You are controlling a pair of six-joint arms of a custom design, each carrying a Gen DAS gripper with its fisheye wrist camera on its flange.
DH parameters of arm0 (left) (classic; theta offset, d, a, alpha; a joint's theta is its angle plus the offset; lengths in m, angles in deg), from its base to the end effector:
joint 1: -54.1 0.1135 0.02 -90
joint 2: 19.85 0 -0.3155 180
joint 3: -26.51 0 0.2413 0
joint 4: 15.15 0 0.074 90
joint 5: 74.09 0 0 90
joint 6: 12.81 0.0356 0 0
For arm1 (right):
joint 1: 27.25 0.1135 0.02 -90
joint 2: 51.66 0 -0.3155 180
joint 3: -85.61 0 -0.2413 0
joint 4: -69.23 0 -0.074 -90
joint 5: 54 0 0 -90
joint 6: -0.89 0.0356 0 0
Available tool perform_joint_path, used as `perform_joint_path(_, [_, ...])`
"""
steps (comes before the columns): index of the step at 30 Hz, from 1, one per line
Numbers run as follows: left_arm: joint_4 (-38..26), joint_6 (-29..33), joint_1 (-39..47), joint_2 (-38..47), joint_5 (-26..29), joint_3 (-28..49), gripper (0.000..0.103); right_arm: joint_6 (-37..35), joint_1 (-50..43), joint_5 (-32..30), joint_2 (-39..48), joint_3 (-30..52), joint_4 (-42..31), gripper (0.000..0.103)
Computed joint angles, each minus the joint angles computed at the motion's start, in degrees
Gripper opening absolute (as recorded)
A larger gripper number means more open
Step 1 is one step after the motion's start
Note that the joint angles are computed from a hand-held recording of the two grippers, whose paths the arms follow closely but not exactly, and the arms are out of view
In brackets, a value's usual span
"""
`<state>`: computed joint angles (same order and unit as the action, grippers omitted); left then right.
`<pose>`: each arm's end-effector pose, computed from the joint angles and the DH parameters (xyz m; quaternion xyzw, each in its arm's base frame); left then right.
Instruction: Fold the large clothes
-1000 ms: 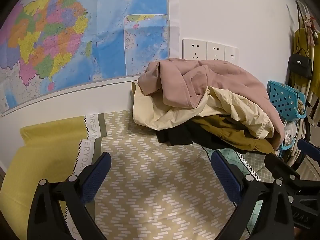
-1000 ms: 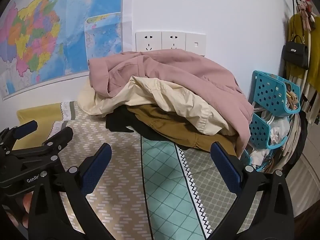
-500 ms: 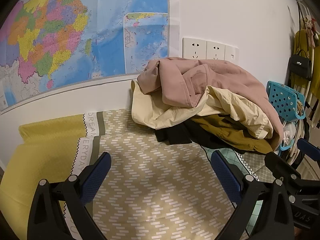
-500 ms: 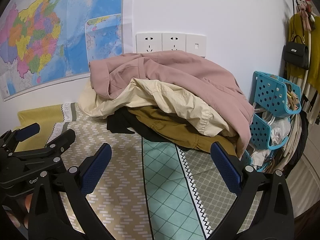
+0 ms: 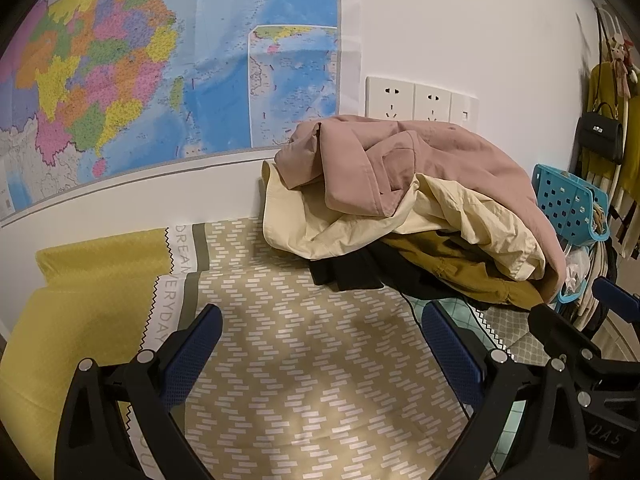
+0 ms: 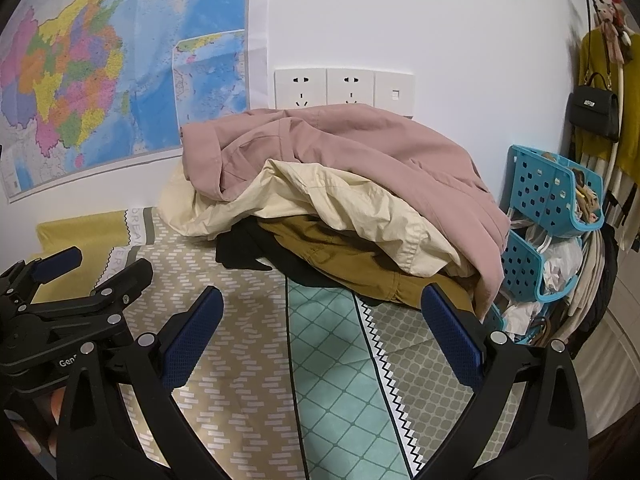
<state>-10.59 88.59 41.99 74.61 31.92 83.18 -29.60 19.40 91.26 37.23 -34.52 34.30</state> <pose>0.3164 -0.0779 0.2209 0.2423 0.8394 -0.1254 0.4700 0.2041 0.1736 0.2272 0.2005 0.8460 -0.1118 0.4812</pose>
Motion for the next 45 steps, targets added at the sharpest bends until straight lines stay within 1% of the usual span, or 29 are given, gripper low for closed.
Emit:
perform_joint_path(9, [0.30,0.42,-0.14,0.34,0.09,0.17,0.097,-1.19,-0.08,0.37,0.04,-0.33,0.90,0.098])
perform_joint_path(14, [-2.54,0.78,-0.02,1.78,0.10,2.41,0.097,-3.65,-0.48,0.03,-0.44,-0.84,2.62,0.098])
perform_joint_path(15, [-4.15,1.01,0.24,2.30,0.51,3.59,0.097,-4.68,-0.73,-0.34,-0.74,-1.13,3.44,0.098])
perform_joint_path(17, [-5.12,1.19,0.36,3.26,0.89,5.10,0.097,-7.89,-1.77,-1.43,-1.59,-1.97,6.24,0.098])
perform_joint_path(19, [-8.78,2.28,0.31,4.58,0.73,7.95,0.097,-11.75,-3.67,-3.02,-2.32,-2.43,8.94,0.098])
perform_joint_path(20, [-11.74,2.91,0.28,5.54,0.77,10.16,0.097,-13.51,-4.65,-3.83,-2.44,-2.26,9.71,0.098])
perform_joint_path(22, [-9.29,2.30,0.57,6.73,2.33,10.76,0.097,-17.56,-6.68,-5.16,-2.71,-2.00,11.78,0.098])
perform_joint_path(24, [-9.24,2.39,0.37,8.02,1.59,12.45,0.097,-23.02,-9.23,-6.75,-2.64,-1.08,13.99,0.098])
perform_joint_path(25, [-9.73,2.01,0.42,8.61,1.96,13.35,0.097,-26.50,-10.76,-7.78,-2.68,-0.97,16.33,0.098])
perform_joint_path(28, [-11.02,1.61,0.05,10.36,1.69,16.25,0.097,-32.38,-15.20,-11.35,-1.81,0.90,18.40,0.098])
perform_joint_path(29, [-11.12,1.20,0.00,10.77,2.00,16.88,0.097,-33.56,-16.39,-12.39,-1.64,1.34,18.95,0.098])
perform_joint_path(31, [-11.63,1.34,-0.61,11.78,0.98,18.57,0.097,-36.06,-18.12,-13.44,-0.61,2.83,19.60,0.098])
perform_joint_path(36, [-12.42,0.57,-1.26,13.90,0.65,21.92,0.097,-38.36,-20.29,-16.05,-0.06,3.53,22.11,0.098])
perform_joint_path(40, [-11.93,-0.09,-1.60,14.69,0.22,22.91,0.097,-39.70,-20.53,-15.34,1.63,4.89,21.46,0.098])
perform_joint_path(45, [-12.50,-0.05,-1.50,15.91,-0.27,24.44,0.097,-42.03,-21.58,-16.73,2.57,4.86,24.36,0.098])
